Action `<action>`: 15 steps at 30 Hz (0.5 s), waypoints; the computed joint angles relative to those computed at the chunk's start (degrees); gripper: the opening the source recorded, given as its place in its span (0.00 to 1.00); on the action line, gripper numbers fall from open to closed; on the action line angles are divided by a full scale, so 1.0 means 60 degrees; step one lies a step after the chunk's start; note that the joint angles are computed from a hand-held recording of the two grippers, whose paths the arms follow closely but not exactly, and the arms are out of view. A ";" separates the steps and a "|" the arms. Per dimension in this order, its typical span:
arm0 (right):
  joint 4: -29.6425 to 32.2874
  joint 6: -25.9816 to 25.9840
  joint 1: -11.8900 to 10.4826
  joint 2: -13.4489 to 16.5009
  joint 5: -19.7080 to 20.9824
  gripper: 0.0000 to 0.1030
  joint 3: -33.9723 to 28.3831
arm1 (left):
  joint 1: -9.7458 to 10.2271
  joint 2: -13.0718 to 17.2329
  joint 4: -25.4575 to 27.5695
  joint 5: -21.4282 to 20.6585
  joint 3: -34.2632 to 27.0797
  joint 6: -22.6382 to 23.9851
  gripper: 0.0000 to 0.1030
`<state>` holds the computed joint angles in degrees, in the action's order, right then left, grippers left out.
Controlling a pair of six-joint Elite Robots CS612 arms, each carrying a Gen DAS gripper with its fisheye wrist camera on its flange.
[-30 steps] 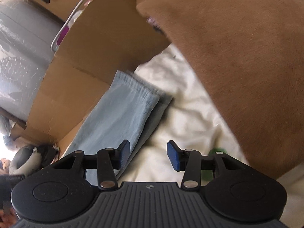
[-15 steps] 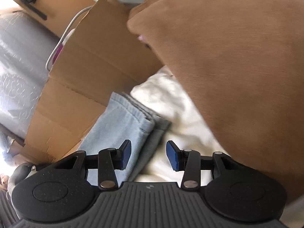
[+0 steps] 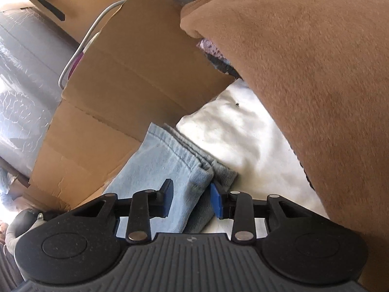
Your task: Fold clothes
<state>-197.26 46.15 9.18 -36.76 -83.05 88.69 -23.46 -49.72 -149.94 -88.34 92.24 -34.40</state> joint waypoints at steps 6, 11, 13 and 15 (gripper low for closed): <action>0.0660 -0.0294 -0.0115 0.0042 0.0233 0.07 -0.0253 | 0.0007 0.0020 0.0058 0.0019 -0.0050 0.0180 0.54; 0.0992 -0.0411 -0.0083 -0.0034 -0.0069 0.06 -0.0310 | -0.0015 0.0036 0.0126 -0.0020 -0.0078 0.0186 0.55; 0.1050 -0.0586 -0.0038 -0.0054 -0.0290 0.06 -0.0342 | -0.0021 0.0028 0.0108 -0.0077 -0.0062 0.0273 0.55; 0.1201 -0.0683 -0.0009 -0.0073 -0.0407 0.06 -0.0377 | -0.0028 0.0018 0.0111 -0.0078 -0.0057 0.0420 0.55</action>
